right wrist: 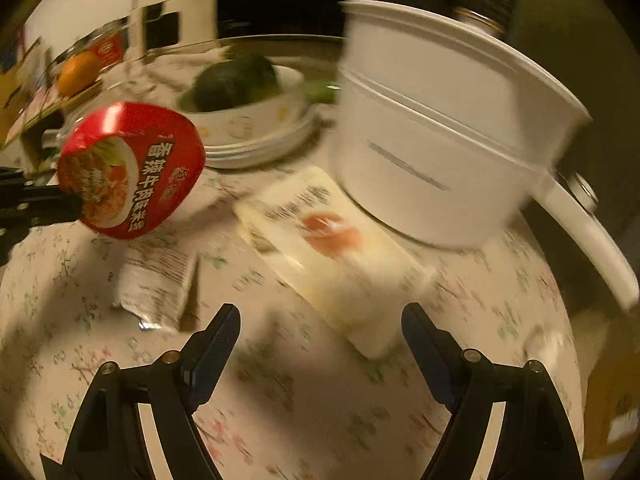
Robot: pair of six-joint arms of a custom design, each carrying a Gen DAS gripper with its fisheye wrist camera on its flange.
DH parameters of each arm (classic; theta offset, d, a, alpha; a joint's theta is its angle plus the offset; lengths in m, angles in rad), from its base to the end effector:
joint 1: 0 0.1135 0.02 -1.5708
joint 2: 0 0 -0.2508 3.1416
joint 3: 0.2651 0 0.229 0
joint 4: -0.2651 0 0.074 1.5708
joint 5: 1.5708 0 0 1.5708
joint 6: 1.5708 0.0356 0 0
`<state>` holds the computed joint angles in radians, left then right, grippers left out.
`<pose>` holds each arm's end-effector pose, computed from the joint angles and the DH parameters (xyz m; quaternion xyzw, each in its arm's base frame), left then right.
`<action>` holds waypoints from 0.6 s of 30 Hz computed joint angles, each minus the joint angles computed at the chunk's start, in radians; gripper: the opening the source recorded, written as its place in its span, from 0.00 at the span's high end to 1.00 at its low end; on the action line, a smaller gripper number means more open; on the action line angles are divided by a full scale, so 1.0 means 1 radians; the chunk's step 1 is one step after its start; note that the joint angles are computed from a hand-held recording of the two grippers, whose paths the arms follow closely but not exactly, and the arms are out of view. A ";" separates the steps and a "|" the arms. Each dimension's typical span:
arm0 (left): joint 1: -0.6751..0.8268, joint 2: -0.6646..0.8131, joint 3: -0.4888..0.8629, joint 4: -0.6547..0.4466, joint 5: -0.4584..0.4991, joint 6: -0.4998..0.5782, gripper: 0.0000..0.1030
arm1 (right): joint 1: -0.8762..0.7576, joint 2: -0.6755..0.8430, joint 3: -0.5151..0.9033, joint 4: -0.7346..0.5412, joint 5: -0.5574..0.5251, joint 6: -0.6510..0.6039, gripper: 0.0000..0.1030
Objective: Collect trash
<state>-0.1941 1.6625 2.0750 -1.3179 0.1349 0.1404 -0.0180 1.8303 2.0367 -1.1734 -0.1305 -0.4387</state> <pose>0.2825 -0.0604 0.4208 0.1787 0.9262 -0.0724 0.3240 0.3505 -0.0017 0.3699 -0.2179 0.9277 -0.0065 0.3031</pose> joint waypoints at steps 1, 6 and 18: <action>0.012 -0.030 -0.022 0.003 0.015 -0.011 0.92 | 0.017 0.010 0.007 0.002 0.008 0.000 0.19; 0.063 -0.141 -0.120 0.011 0.064 -0.049 0.92 | 0.109 0.099 0.083 0.003 0.076 -0.013 0.24; 0.159 -0.235 -0.243 -0.001 0.124 -0.114 0.92 | 0.152 0.416 0.538 -0.219 0.158 0.052 0.79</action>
<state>-0.0349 1.4273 1.8318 -1.3187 0.2592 0.0260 0.1336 2.2459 2.5744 -1.3926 0.0276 -0.3863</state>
